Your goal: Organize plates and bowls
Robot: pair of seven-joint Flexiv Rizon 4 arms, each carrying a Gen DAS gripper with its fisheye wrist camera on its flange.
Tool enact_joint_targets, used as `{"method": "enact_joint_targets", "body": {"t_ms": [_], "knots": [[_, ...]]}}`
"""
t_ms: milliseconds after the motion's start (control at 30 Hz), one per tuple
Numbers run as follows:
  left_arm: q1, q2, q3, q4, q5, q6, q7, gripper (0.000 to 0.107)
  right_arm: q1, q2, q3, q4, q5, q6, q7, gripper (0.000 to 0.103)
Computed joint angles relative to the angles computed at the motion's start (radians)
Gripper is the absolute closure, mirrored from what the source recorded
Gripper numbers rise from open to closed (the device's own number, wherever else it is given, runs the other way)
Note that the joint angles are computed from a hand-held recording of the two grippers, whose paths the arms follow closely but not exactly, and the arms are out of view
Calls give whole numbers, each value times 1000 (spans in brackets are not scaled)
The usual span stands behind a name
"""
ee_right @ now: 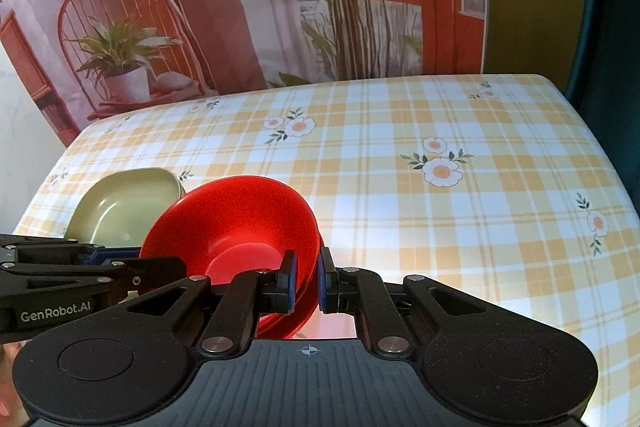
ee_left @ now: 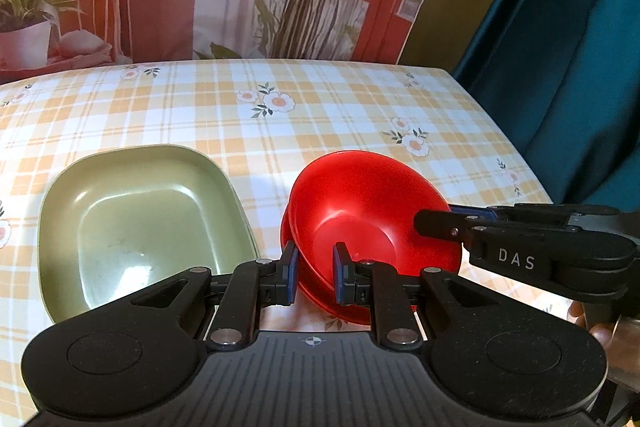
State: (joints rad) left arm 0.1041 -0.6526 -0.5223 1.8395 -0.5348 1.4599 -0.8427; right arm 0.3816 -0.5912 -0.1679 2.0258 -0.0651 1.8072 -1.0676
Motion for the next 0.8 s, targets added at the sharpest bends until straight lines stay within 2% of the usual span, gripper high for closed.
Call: {"method": "enact_joint_targets", "body": {"t_ms": [267,700,800], "knots": [[0,-4,-2,0,10,7,4,88,34,-4,-35,13,21,21,-11,89],[4,-4,-3,-1,12,5,-18,87,27,-7,-22,17,40,21,-6,87],[15,-4,-10,2,-3,1,-29,83,20,-11,-14,19,44,24,1,87]]}}
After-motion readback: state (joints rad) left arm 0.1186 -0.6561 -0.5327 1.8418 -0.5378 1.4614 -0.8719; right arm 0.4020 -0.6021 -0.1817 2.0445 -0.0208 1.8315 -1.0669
